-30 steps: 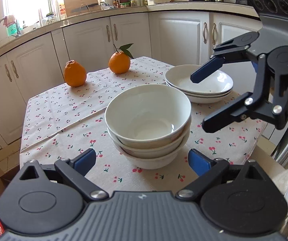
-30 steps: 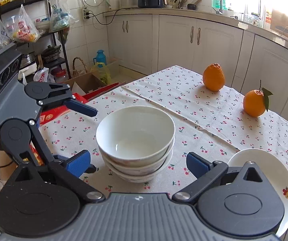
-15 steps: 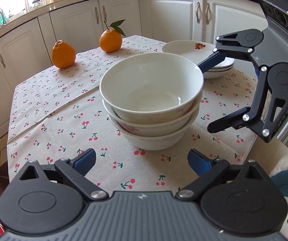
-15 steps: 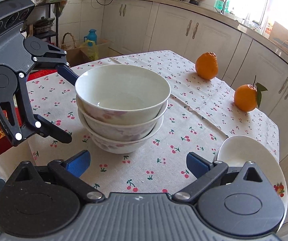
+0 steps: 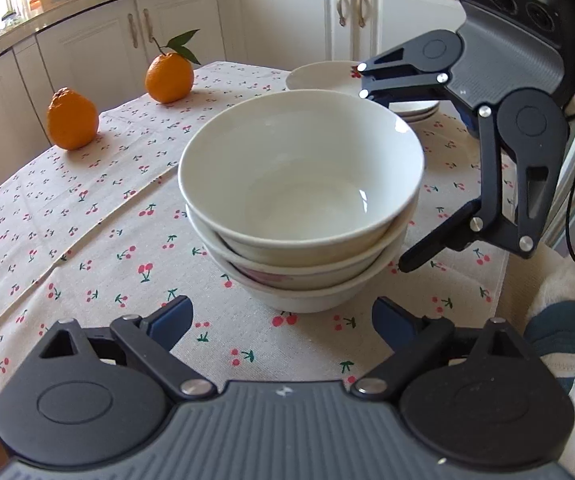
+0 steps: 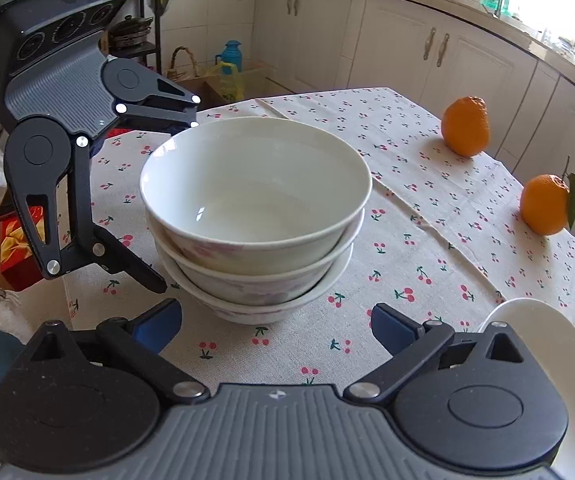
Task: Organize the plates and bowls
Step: 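Grasp the three-bowl stack from opposite sides with the left and right tools, then lift the bowl stack with both tools and carry it over the plate stack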
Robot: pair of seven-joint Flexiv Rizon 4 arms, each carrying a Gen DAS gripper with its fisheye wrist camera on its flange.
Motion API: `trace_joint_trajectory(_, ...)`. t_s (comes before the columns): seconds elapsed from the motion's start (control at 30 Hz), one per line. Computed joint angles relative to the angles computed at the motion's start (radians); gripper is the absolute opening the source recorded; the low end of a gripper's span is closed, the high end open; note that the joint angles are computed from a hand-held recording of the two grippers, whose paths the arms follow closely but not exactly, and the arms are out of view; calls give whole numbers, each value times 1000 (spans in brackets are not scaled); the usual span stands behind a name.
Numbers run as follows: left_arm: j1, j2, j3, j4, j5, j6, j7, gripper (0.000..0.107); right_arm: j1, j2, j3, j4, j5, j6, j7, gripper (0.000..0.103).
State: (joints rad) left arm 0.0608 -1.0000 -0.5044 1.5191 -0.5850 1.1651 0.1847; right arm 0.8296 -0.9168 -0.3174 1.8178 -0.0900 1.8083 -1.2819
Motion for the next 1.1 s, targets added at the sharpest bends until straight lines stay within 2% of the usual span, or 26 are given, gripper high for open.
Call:
trace_joint_trajectory(0.27, -39, -17, 69, -105, 29, -163, 5, 91, -179, 25, 180, -54, -137, -79, -65, 97)
trace_joint_trajectory(0.47, -59, -23, 102, -147, 27, -239, 28, 91, -258, 23, 260, -82, -199, -119, -83, 91)
trace_joint_trajectory(0.77, -76, -26, 131, -177, 19, -291, 38, 85, -337, 23, 348, -107, -250, -165, -116, 86)
trace_joint_trajectory(1.1, -82, -27, 142, -193, 15, -327, 51, 84, -374, 18, 393, -128, -265, -204, -139, 85)
